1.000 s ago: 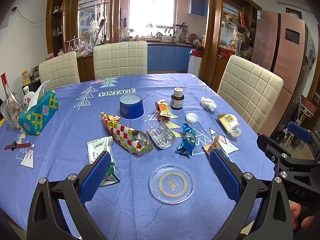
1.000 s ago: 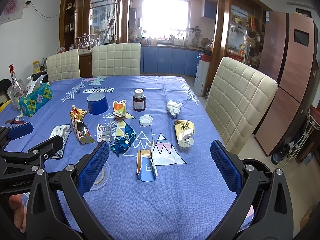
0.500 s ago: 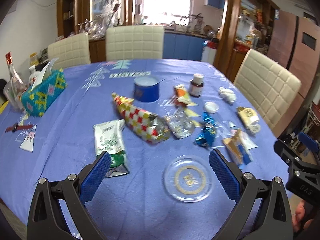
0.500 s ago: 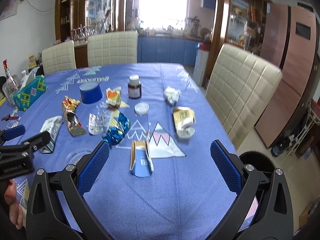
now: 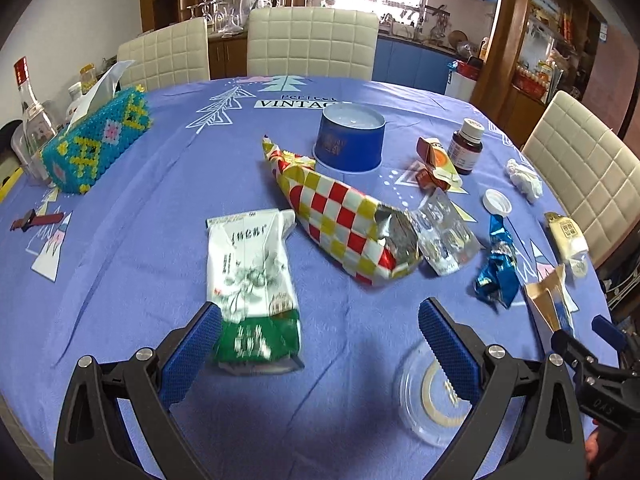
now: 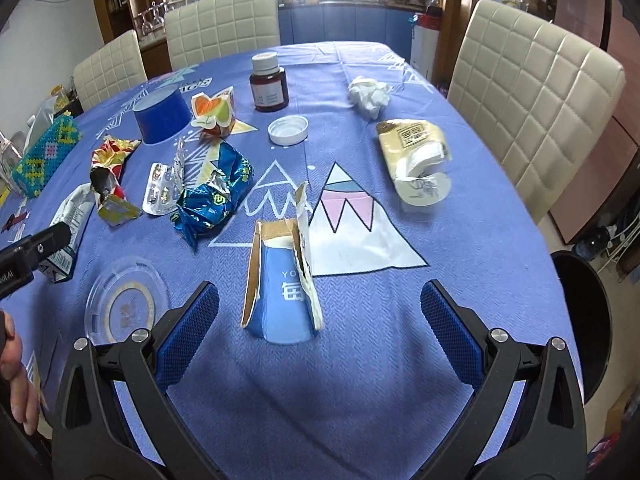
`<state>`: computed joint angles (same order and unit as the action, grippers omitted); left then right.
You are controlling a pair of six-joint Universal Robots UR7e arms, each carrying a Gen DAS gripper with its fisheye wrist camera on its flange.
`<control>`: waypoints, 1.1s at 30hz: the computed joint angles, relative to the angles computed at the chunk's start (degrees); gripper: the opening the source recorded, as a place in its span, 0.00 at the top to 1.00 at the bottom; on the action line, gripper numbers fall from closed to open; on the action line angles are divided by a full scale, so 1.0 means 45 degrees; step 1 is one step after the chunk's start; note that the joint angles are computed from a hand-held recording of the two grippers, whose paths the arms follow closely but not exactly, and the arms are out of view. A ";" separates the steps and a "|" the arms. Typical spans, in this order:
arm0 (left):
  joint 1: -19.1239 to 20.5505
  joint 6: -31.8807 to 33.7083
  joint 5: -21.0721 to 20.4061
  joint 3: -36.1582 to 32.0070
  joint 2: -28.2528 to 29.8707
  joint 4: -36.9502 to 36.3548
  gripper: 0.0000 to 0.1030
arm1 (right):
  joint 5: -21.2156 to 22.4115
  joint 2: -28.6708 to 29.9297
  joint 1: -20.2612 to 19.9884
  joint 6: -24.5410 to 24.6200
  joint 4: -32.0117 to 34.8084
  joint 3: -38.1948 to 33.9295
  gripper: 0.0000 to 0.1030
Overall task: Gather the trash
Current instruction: 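Reach the left gripper to the green-and-white bag while the right reaches the torn blue cup, then grasp the bag with the left gripper while the right grasps the blue cup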
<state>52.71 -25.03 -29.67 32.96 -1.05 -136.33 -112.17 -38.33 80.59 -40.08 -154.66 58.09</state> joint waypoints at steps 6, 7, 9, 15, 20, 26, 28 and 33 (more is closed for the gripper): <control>0.0164 -0.0416 0.0497 -0.2819 0.1191 0.2141 0.07 | -0.0192 0.0994 0.0009 0.0391 0.1454 -0.1796 0.03; 0.0172 -0.0645 0.0597 -0.2277 0.0910 0.1927 0.07 | -0.0236 0.1133 0.0015 0.0389 0.1665 -0.2033 0.03; 0.0175 -0.0722 0.0879 -0.0735 0.0179 0.0812 0.07 | -0.0412 0.1342 0.0057 0.0106 0.1598 -0.2234 0.03; 0.0327 -0.2751 0.1290 0.0206 -0.0440 0.2757 0.07 | -0.0582 0.1586 0.0150 -0.0721 0.0876 -0.2165 0.03; 0.0579 -0.3408 0.0815 0.0146 -0.0493 0.3356 0.07 | -0.0221 0.1348 0.0147 -0.1121 0.0615 -0.1692 0.29; 0.0660 -0.3079 0.0312 0.0413 -0.0612 0.2756 0.48 | 0.0356 0.1000 0.0109 -0.1259 0.1085 -0.1434 0.66; 0.0648 -0.2831 0.0210 0.0579 -0.0678 0.2414 0.48 | 0.0415 0.0898 0.0123 -0.1401 0.0821 -0.1215 0.66; 0.0440 -0.2060 0.0448 0.0729 -0.0618 0.1489 0.48 | 0.0541 0.0711 0.0184 -0.1598 0.0239 -0.0873 0.66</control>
<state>54.69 -34.30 -27.65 36.24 -3.83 -129.63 -109.74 -35.13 81.42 -47.28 -153.59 54.16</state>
